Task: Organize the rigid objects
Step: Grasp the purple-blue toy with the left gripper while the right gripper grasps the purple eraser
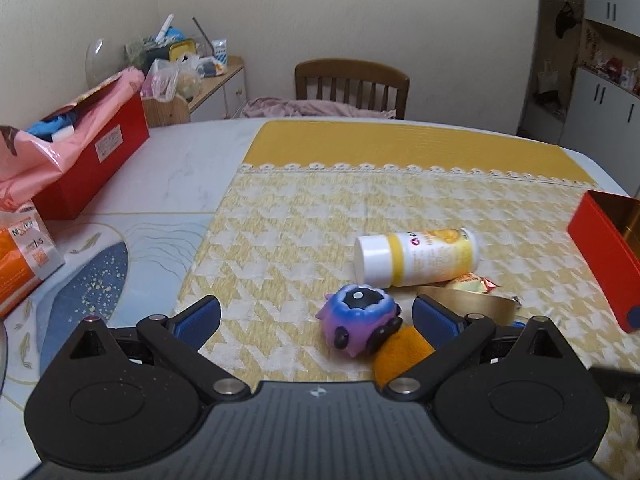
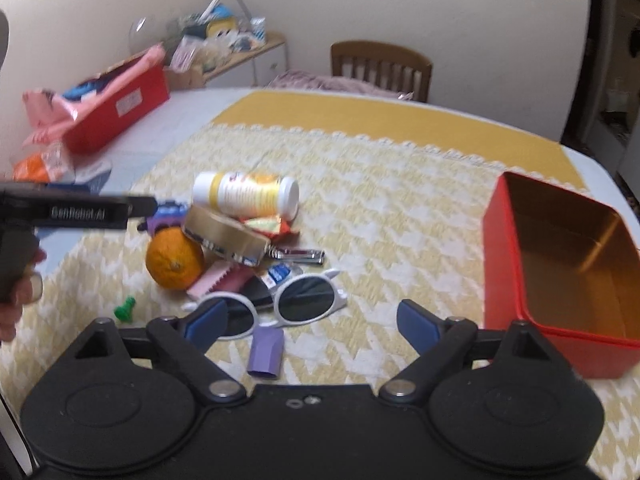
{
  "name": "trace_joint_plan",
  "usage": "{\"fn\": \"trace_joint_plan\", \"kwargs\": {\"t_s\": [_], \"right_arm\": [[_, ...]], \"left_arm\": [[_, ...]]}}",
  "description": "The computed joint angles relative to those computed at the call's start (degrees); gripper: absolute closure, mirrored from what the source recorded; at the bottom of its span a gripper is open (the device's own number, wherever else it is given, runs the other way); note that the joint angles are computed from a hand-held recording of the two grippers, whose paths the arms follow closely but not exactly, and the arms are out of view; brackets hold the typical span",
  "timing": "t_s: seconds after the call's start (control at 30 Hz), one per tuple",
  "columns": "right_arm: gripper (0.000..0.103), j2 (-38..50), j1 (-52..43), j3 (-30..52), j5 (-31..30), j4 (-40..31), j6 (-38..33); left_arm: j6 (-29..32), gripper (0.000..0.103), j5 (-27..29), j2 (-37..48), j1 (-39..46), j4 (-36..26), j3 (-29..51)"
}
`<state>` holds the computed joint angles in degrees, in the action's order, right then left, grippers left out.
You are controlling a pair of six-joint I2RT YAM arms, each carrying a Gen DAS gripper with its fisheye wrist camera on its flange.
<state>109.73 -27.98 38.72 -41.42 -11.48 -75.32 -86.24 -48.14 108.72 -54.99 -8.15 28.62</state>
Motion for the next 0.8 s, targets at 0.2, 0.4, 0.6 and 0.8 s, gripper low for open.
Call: {"fn": "trace_joint_plan", "kwargs": {"t_s": [0.2, 0.4, 0.6, 0.8], "right_arm": [[0.033, 4.4, 2.6, 2.1, 3.8, -2.2, -4.4], [0.046, 5.7, 3.7, 1.7, 5.3, -1.1, -7.9], [0.054, 7.6, 4.6, 1.9, 6.8, -0.3, -9.3], [0.062, 7.3, 4.6, 0.0, 6.8, 1.8, -11.7]], "left_arm": [[7.4, 0.006, 1.9, 3.8, 4.3, 8.2, 0.1], [12.0, 0.015, 3.6, 6.7, 6.9, 15.9, -0.6], [17.1, 0.039, 7.9, 7.0, 10.2, 27.5, -4.3], [18.8, 0.044, 9.6, 7.3, 11.6, 31.7, -5.5]]}}
